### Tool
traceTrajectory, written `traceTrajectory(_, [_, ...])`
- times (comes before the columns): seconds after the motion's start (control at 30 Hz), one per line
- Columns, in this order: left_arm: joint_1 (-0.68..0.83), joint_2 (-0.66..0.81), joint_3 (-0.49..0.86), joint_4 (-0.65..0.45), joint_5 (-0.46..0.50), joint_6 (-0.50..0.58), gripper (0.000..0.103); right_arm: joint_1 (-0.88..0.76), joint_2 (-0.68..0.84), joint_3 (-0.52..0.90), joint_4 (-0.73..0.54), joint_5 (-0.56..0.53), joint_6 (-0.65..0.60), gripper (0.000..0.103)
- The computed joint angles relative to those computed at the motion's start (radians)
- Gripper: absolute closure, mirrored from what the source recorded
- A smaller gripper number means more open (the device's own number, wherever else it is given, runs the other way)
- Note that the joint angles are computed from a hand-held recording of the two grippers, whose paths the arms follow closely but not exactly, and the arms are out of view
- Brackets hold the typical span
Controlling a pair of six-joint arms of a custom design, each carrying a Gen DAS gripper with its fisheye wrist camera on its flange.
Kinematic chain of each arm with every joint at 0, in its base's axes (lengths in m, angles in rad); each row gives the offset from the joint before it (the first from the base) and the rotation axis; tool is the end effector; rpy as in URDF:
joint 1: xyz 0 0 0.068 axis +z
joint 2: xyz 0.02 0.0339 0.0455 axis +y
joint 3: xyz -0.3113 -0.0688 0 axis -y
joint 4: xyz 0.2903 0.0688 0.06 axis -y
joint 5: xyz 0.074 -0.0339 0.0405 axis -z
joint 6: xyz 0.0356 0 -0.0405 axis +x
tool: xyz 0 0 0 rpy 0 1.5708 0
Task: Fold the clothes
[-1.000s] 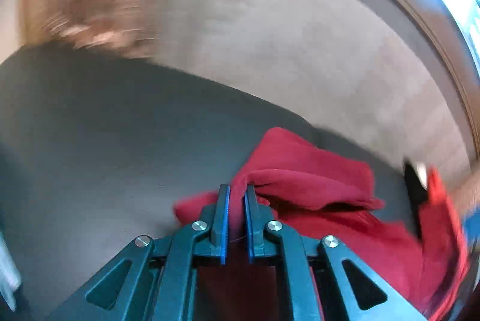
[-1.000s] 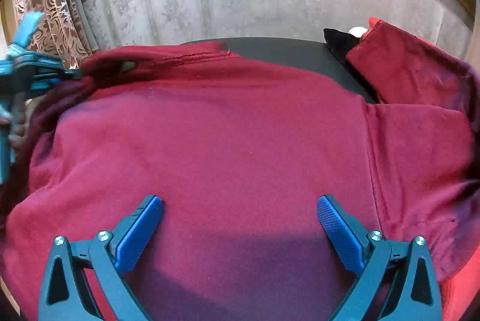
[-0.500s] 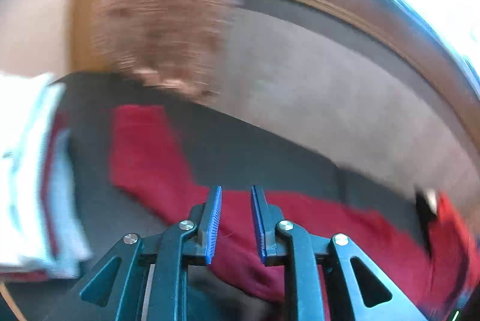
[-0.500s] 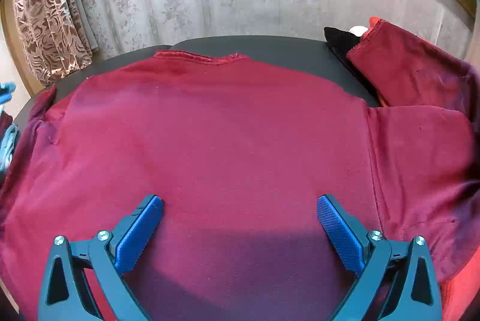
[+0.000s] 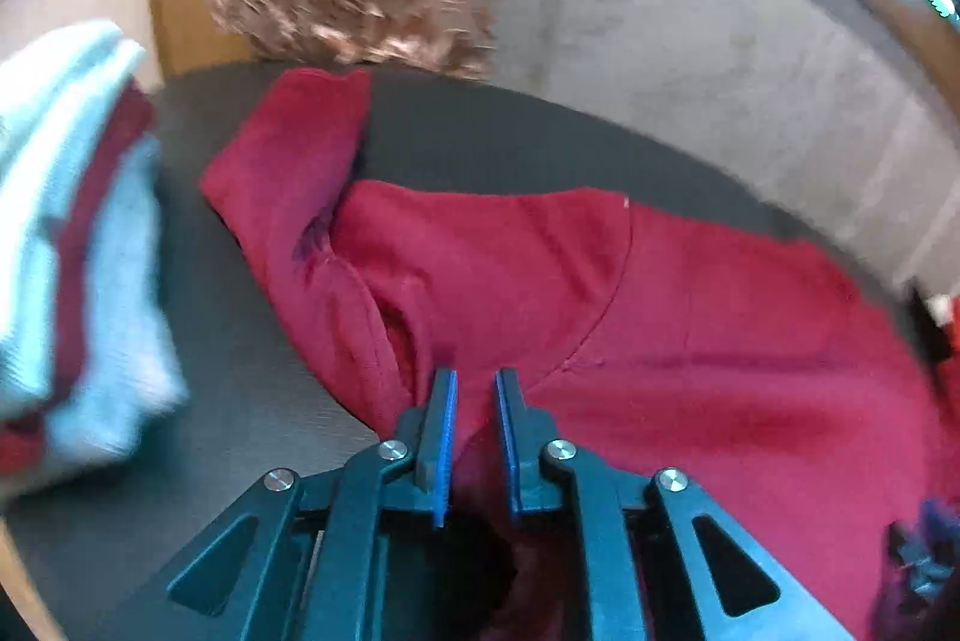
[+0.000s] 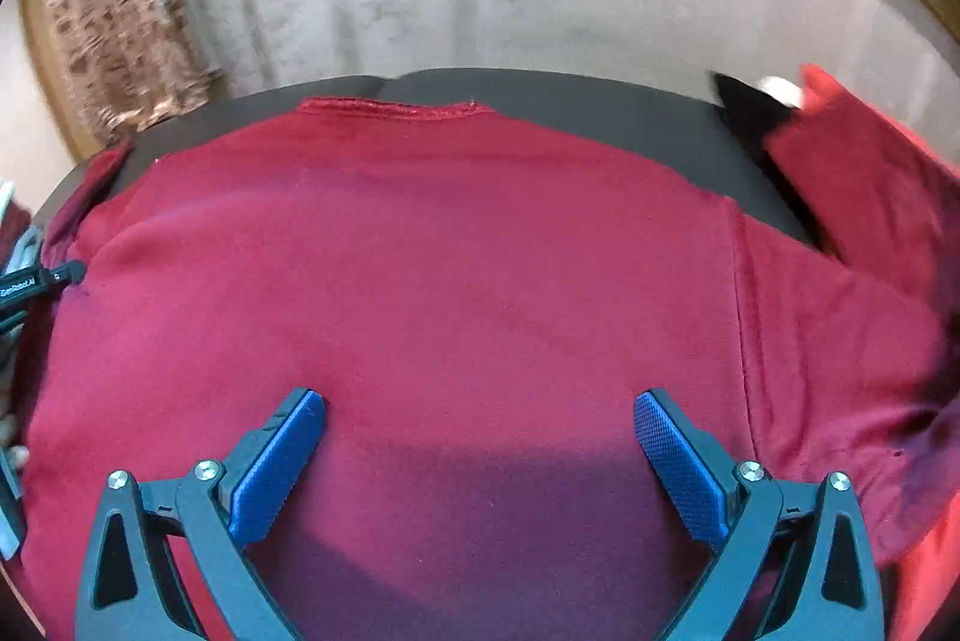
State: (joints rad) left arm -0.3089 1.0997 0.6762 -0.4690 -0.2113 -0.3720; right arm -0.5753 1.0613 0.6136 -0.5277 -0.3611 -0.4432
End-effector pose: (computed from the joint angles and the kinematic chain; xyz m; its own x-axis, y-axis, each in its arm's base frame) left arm 0.2274 -0.0647 0.2416 -0.7535 -0.1326 -0.6439 -0.1095 0.9911 -0.0759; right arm 0.1881 -0.1070 0.2248 -0.7745 0.0241 -0.6321 0.0117 0.9996 0.0237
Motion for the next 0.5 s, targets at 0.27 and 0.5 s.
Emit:
traceTrajectory(0.27, [0.063, 0.144, 0.043, 0.049, -0.178, 0.060, 0.091, 0.331, 0.124, 0.064, 0.094, 0.140, 0.080, 0.000])
traceTrajectory(0.5, [-0.080, 0.266, 0.112, -0.012, -0.485, 0.097, 0.092, 0.345, 0.163, 0.084, 0.113, 0.124, 0.091, 0.000])
